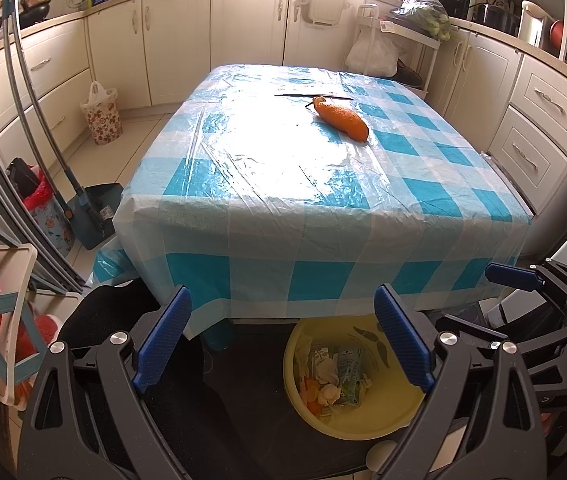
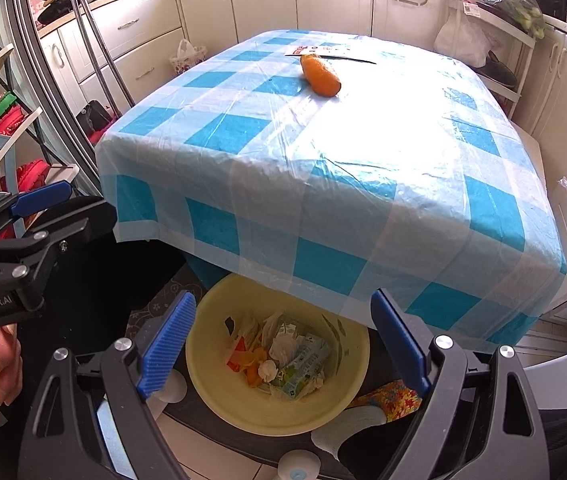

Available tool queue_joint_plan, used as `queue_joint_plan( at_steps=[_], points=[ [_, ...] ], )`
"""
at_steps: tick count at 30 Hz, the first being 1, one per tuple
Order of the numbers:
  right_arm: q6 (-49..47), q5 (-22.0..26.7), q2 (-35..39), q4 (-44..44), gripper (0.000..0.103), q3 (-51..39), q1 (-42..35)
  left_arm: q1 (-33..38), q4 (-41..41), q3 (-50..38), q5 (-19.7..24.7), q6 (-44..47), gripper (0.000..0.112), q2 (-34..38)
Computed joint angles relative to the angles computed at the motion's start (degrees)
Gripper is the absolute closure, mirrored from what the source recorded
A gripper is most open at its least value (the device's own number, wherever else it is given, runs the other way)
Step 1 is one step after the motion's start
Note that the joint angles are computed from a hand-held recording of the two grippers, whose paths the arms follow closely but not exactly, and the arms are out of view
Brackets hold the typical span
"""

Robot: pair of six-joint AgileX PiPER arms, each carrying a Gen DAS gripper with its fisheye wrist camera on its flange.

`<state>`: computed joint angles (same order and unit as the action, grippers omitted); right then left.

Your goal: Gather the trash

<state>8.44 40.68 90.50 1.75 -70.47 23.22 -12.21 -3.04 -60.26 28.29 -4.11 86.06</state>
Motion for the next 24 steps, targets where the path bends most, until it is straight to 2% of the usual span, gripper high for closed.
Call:
queue_joint_plan(
  at_steps=[10,19,24],
  points=[
    [0.6,-1.8,-1.0,0.0,0.017,0.5,-0.4,0.7,-0.8,0.6,-0.8,1.6,0.023,-0.1],
    [4.2,-6.8,-3.9,-2.0,0.017,2.6,-1.1,4.2,-6.4,-0.3,-0.5,9.7,0.023,1.7],
    [5.5,-8.7,-4.5,-2.5,0.017,2.6,-1.6,9.0,-12.9,-1.4,0.6,19.0,0.023,3.6]
  ],
)
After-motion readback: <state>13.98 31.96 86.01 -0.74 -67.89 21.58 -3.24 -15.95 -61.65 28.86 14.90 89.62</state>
